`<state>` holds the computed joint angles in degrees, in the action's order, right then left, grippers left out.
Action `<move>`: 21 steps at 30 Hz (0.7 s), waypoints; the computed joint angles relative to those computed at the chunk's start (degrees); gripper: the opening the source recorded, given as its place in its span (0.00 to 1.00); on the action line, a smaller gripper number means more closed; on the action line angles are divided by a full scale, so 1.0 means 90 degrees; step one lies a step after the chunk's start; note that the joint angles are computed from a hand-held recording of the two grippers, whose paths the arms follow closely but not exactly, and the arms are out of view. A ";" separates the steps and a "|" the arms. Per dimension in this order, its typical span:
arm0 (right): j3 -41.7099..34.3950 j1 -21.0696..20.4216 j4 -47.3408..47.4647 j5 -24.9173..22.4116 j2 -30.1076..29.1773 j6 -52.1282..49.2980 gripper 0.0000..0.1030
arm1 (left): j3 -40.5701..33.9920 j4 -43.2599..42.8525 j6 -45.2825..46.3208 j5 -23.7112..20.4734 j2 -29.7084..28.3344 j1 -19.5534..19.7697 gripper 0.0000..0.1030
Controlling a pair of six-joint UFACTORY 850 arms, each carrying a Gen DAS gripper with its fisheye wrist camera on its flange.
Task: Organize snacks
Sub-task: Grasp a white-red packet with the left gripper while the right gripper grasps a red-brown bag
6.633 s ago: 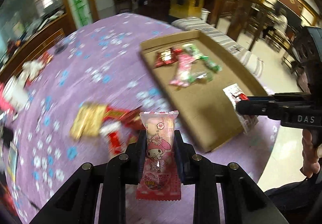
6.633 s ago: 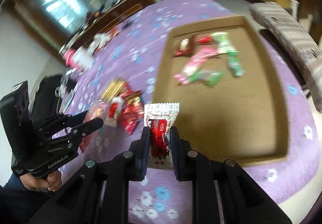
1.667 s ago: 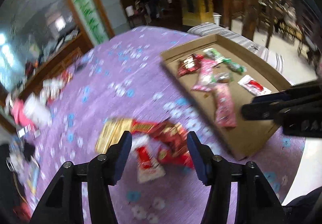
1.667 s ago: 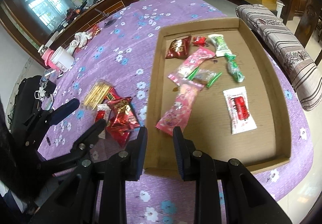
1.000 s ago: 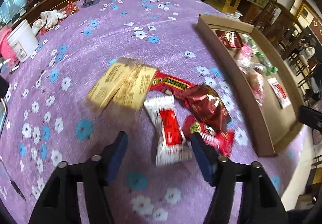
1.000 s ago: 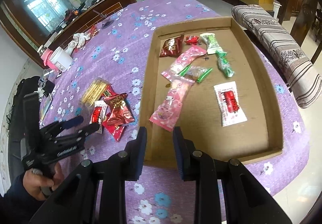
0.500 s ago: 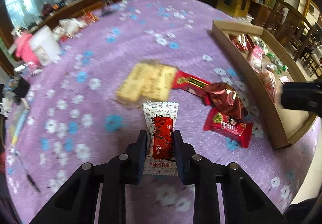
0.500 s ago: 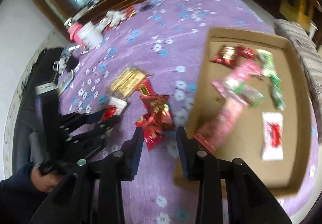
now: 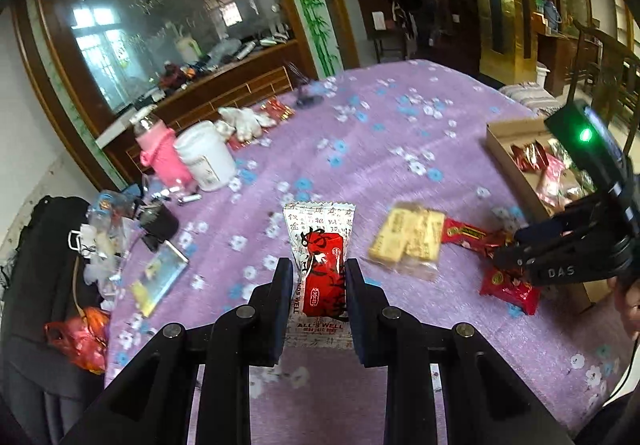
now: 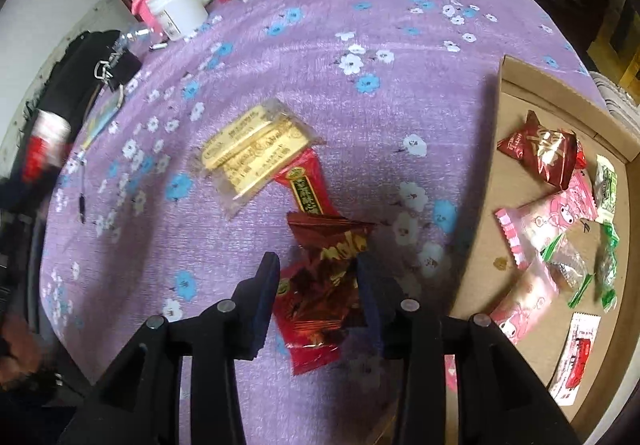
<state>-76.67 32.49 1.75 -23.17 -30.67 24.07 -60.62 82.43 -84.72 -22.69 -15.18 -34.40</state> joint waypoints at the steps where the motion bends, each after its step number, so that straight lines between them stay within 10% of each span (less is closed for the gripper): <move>1: -0.0011 -0.0004 0.0011 0.0011 -0.0009 -0.0018 0.37 | 0.0006 0.0009 -0.0001 -0.0032 0.0037 0.0008 0.26; 10: -0.0045 0.0006 -0.0344 -0.0072 -0.0085 0.0383 0.37 | 0.0078 0.0085 -0.0098 -0.0186 0.0263 0.0006 0.26; 21: 0.0356 0.0019 -0.0446 0.0338 0.0244 0.0869 0.10 | 0.0121 0.0048 -0.0094 -0.0184 0.0318 0.0004 0.26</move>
<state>-73.46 32.67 -2.26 -20.13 -28.48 31.89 -59.53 82.86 -85.57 -24.35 -12.32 -34.37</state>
